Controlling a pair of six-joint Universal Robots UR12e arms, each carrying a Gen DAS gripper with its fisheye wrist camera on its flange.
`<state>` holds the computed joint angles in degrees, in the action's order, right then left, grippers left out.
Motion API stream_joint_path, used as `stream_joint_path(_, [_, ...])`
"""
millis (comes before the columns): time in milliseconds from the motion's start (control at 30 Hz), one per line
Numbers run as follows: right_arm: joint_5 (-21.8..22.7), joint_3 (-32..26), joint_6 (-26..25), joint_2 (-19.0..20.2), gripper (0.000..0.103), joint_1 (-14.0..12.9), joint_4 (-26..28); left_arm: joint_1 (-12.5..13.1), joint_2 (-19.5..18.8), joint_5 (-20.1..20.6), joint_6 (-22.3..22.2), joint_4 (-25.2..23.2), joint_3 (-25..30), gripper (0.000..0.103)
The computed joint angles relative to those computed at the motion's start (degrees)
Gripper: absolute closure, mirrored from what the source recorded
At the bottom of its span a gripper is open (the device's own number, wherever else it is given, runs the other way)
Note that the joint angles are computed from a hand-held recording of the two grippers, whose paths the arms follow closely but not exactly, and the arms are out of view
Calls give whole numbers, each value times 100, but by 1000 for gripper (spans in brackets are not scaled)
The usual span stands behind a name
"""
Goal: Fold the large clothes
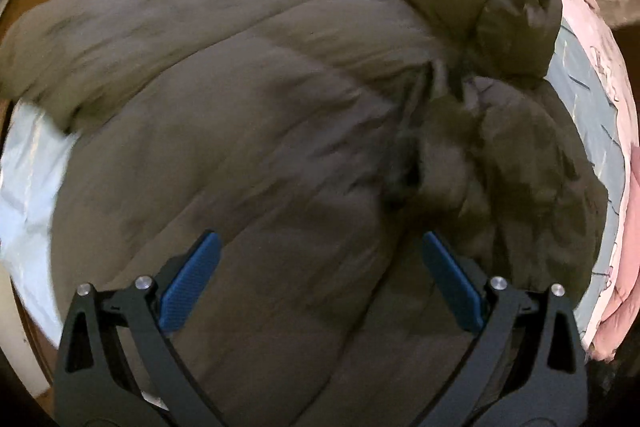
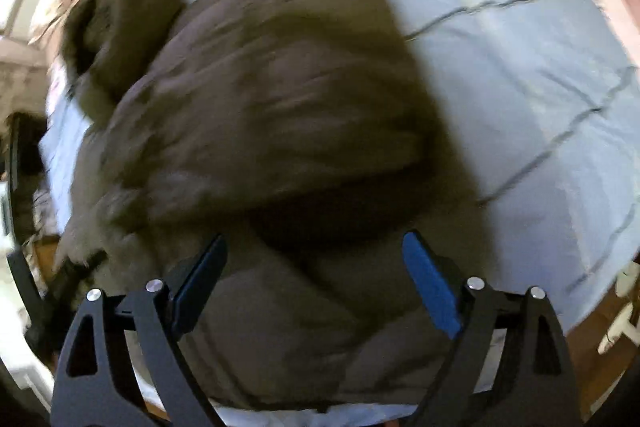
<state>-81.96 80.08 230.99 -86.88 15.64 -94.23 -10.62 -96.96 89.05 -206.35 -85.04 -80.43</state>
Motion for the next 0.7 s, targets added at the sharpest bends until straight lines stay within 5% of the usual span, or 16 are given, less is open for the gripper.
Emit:
stream_joint_path(100, [89, 396, 96, -310, 13, -137, -188, -11, -371, -227, 203, 113, 221, 2])
stream_joint_path(167, [210, 592, 162, -393, 13, -160, -341, -26, -560, -398, 379, 158, 332, 16])
stream_joint_path(233, [298, 716, 152, -457, 13, -202, -390, -4, -677, -774, 553, 134, 368, 60])
stream_joint_path(333, [437, 897, 218, -510, 13, -250, -501, -13, -690, -728, 651, 157, 376, 83])
stream_joint_path(433, [529, 898, 183, -446, 13, -294, -614, 15, -671, -513, 834, -96, 426, 90])
stream_joint_path(600, [379, 801, 2, -304, 13, -338, -899, -15, -620, 489, 1114, -501, 389, 91])
stream_joint_path(700, [191, 656, -219, -66, 13, -287, -1340, 50, -639, 415, 1115, -383, 369, 90])
